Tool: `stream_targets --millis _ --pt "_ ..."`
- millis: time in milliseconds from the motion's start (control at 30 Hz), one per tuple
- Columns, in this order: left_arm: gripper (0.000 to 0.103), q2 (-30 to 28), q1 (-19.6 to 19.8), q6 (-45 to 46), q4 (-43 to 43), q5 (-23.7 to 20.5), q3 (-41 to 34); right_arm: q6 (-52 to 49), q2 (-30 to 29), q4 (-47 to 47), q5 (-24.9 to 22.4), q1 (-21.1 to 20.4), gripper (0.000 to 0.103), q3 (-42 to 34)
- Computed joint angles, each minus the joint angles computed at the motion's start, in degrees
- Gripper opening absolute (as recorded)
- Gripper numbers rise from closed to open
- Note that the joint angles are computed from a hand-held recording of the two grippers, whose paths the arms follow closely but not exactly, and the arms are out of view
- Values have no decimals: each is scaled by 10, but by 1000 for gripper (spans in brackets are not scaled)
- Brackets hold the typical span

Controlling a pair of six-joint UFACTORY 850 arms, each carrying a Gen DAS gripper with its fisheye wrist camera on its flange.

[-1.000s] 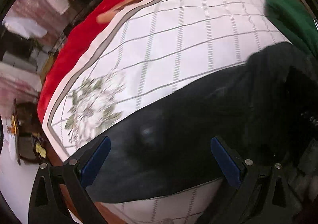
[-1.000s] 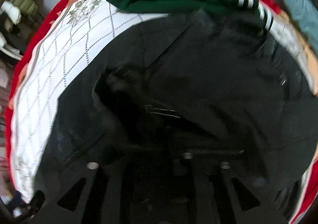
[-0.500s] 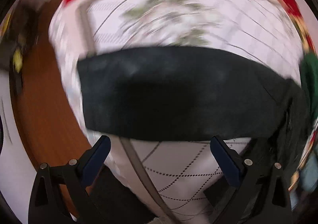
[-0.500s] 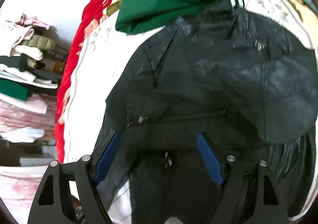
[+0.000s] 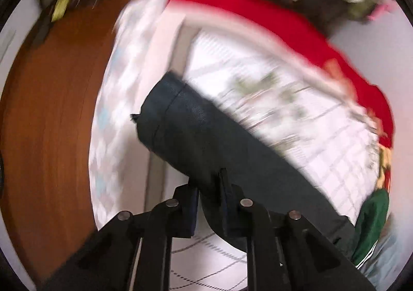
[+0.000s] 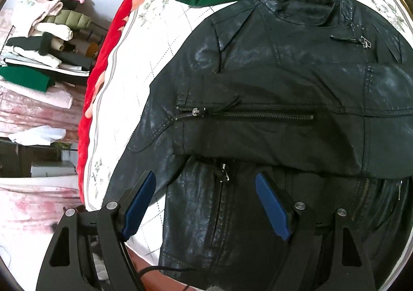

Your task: Fold large clothes

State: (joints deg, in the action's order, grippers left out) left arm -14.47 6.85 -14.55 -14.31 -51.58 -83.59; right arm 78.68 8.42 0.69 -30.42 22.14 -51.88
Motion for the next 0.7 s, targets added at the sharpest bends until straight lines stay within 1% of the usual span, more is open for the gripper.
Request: stream_targets --millis 67,100,167,200,233,300,367,400,467,500,533,567,600,667,700 --pt "9 4 -2 54 -37 23 -12 -11 -3 13 1 -4 82 1" --pt "9 5 0 87 -69 36 -11 -12 -6 15 0 -6 82 1" --pt "10 -1 10 137 -131 42 -7 -13 -11 19 1 -8 82 -2" --pt "10 -8 17 157 -169 36 0 -15 -14 20 -2 -9 82 -4" --pt "13 -18 27 173 -203 29 5 -16 -18 21 -6 -10 82 -6" --pt "16 -31 41 187 -241 16 19 -24 -24 37 -6 -14 82 -5" --pt "21 -51 61 209 -322 -18 38 -32 -30 50 -4 -18 82 -4" --pt "26 -44 66 216 -357 -31 57 -36 -32 57 -2 -20 82 -2" --pt "38 -39 71 233 -411 -30 81 -46 -38 72 0 -23 82 -1" --pt "47 -40 68 238 -422 -24 82 -50 -41 79 1 -24 82 0" --pt "50 -43 61 236 -420 -18 78 -53 -44 85 3 -25 82 1" --pt "50 -44 55 228 -404 -13 69 -56 -47 91 4 -25 82 1" --pt "50 -48 43 207 -369 -4 53 -57 -50 94 3 -26 82 0" --pt "47 -46 33 189 -331 9 37 -47 -57 85 -3 -25 82 -5" --pt "42 -49 22 176 -293 18 21 -34 -60 68 -15 -24 82 -11"
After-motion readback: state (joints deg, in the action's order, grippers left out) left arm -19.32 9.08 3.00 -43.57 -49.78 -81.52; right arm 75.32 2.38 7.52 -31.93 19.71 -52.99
